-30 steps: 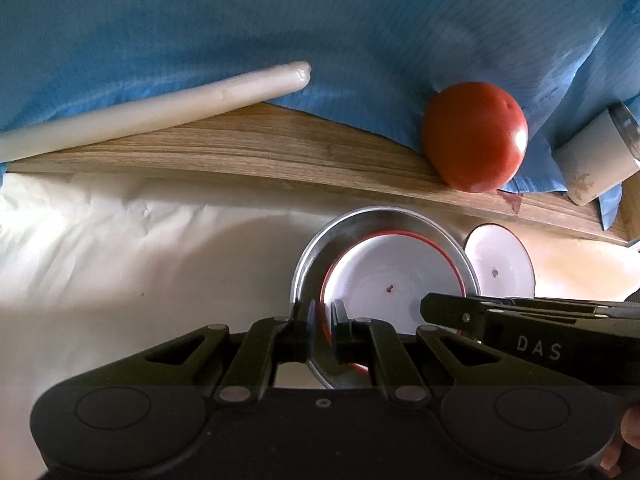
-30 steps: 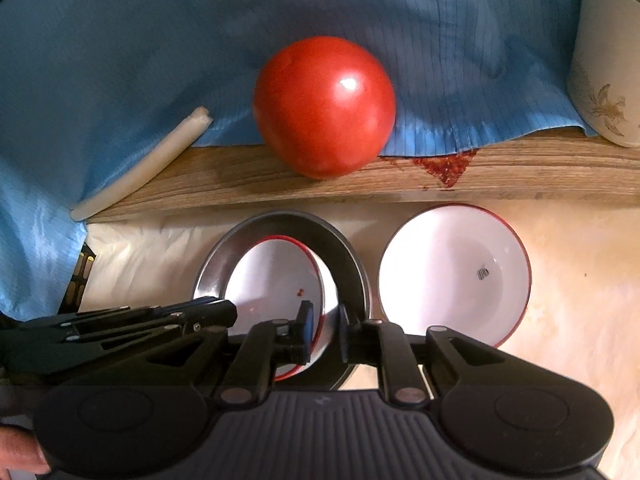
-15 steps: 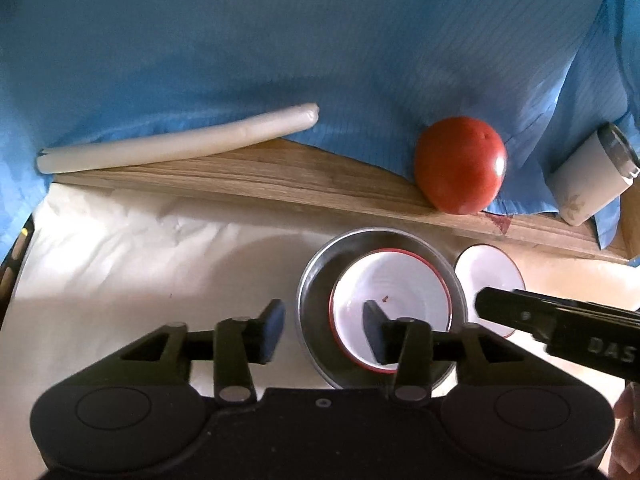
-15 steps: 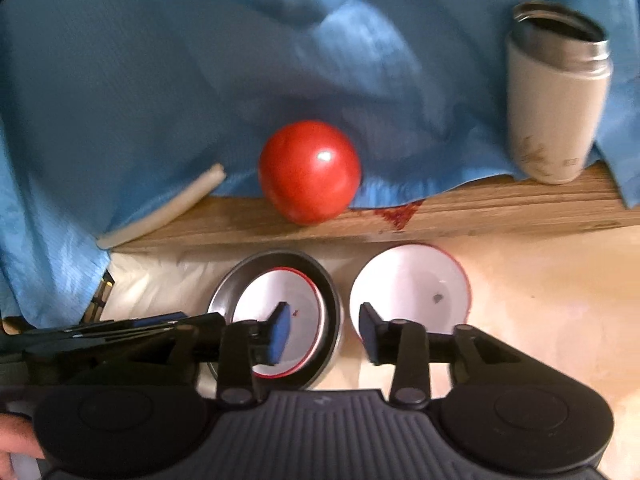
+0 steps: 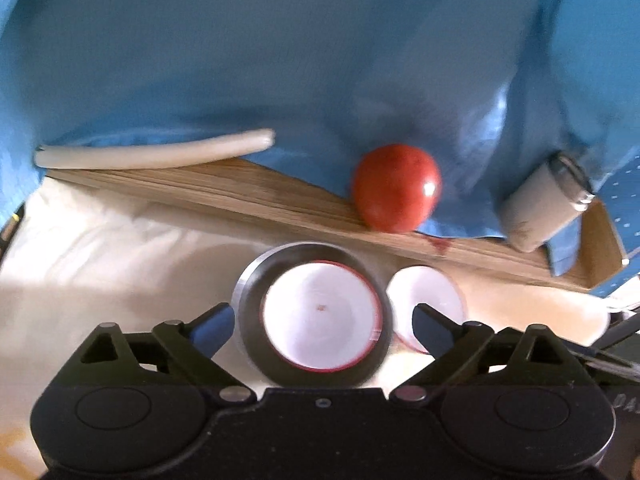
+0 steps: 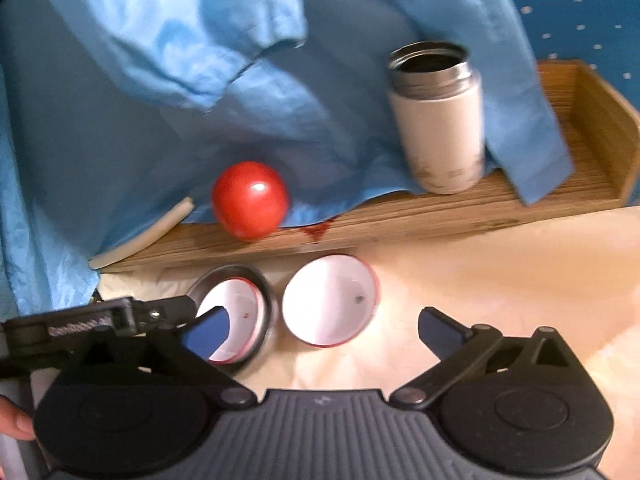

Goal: Organize plates and bowls
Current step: 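Move both grippers to the other white red-rimmed bowl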

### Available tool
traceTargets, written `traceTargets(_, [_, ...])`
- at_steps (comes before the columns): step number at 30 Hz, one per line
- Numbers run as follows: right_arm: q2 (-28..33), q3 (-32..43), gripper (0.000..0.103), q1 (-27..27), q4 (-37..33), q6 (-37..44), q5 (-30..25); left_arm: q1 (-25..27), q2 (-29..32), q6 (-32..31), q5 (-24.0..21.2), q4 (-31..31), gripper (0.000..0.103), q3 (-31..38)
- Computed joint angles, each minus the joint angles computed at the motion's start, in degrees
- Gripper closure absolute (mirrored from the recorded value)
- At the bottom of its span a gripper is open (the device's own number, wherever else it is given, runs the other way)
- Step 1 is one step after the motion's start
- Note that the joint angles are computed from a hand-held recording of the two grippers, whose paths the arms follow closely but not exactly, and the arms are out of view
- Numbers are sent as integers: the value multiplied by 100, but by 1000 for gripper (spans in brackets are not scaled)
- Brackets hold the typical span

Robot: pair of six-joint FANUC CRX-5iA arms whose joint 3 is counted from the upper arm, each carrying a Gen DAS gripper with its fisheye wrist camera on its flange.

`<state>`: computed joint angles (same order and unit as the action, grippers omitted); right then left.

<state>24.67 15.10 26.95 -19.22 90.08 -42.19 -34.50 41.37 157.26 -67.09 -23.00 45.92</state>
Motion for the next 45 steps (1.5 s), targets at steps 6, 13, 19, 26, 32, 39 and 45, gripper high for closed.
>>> traceTargets(6, [-364, -606, 0, -100, 387, 8, 509, -130, 119, 48, 354, 39, 3, 164])
traceTargets(13, [-632, -1364, 0, -141, 1144, -49, 1254, -211, 510, -341, 487, 581, 1, 641])
traceTargets(19, [-589, -1369, 0, -325, 1120, 253, 1068, -224, 959, -330, 527, 1130, 1, 1008])
traceTargets(26, [-432, -1139, 0, -575, 846, 534, 645, -327, 1176, 1414, 351, 724, 1, 1180])
traceTargets(32, [-57, -509, 0, -760, 477, 536, -91, -431, 1392, 2846, 224, 255, 1, 1519])
traceTargets(39, [312, 88, 0, -936, -274, 1325, -441, -541, 1739, 3847, -459, -281, 1, 2192])
traceTargets(45, [750, 722, 1, -922, -622, 1980, -643, -632, 1883, 4599, -715, -690, 4, 2413])
